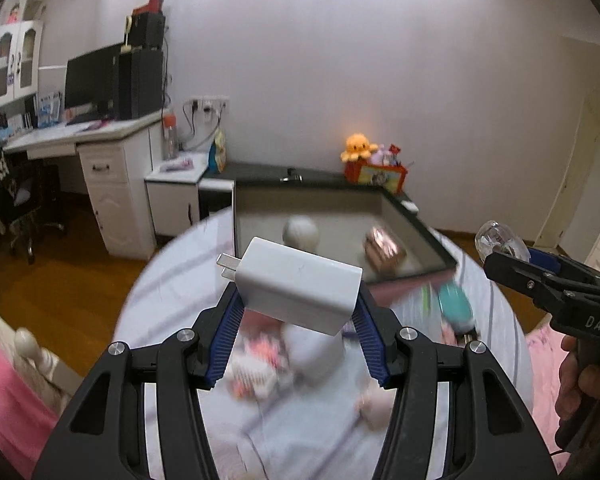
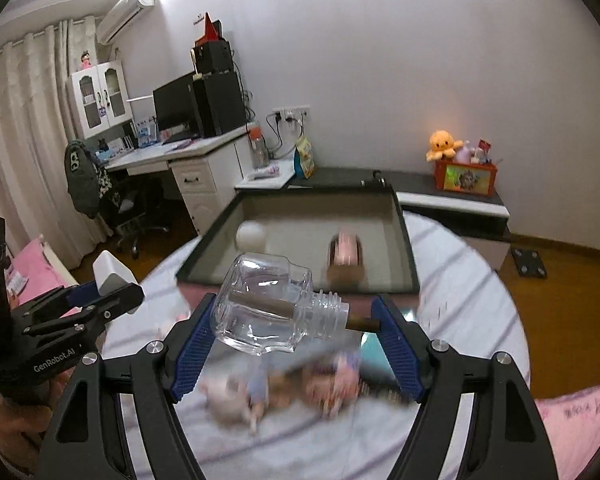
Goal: Organize rigid objects
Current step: 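Lift both items into the pink box and open both tools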
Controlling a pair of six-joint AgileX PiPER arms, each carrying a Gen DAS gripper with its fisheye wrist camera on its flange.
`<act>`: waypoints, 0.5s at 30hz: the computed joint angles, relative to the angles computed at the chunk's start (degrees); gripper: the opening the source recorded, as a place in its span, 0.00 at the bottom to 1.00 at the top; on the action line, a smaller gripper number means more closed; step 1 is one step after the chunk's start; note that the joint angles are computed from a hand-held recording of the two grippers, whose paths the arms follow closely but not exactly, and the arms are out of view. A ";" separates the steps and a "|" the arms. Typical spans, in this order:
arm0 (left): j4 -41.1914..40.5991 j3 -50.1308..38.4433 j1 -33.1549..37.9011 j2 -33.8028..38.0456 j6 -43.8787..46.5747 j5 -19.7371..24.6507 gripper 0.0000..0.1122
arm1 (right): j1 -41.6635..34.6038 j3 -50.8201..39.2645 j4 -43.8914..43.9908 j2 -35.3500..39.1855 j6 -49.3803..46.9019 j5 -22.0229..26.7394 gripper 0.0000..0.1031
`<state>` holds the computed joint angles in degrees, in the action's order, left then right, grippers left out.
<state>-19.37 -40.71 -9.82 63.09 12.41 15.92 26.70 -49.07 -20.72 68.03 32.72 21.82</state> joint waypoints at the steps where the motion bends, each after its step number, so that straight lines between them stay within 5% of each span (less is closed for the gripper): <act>1: -0.51 -1.39 0.27 1.13 0.76 0.06 0.49 | -1.60 -1.99 4.03 1.64 -4.60 -0.15 0.75; 7: 0.42 -15.00 0.70 14.04 1.41 0.82 0.49 | -9.48 -15.34 23.39 14.82 -25.05 1.56 0.75; 15: 4.19 -36.41 0.87 34.85 -3.10 8.13 0.49 | -14.09 -30.65 30.99 31.62 -31.19 7.20 0.75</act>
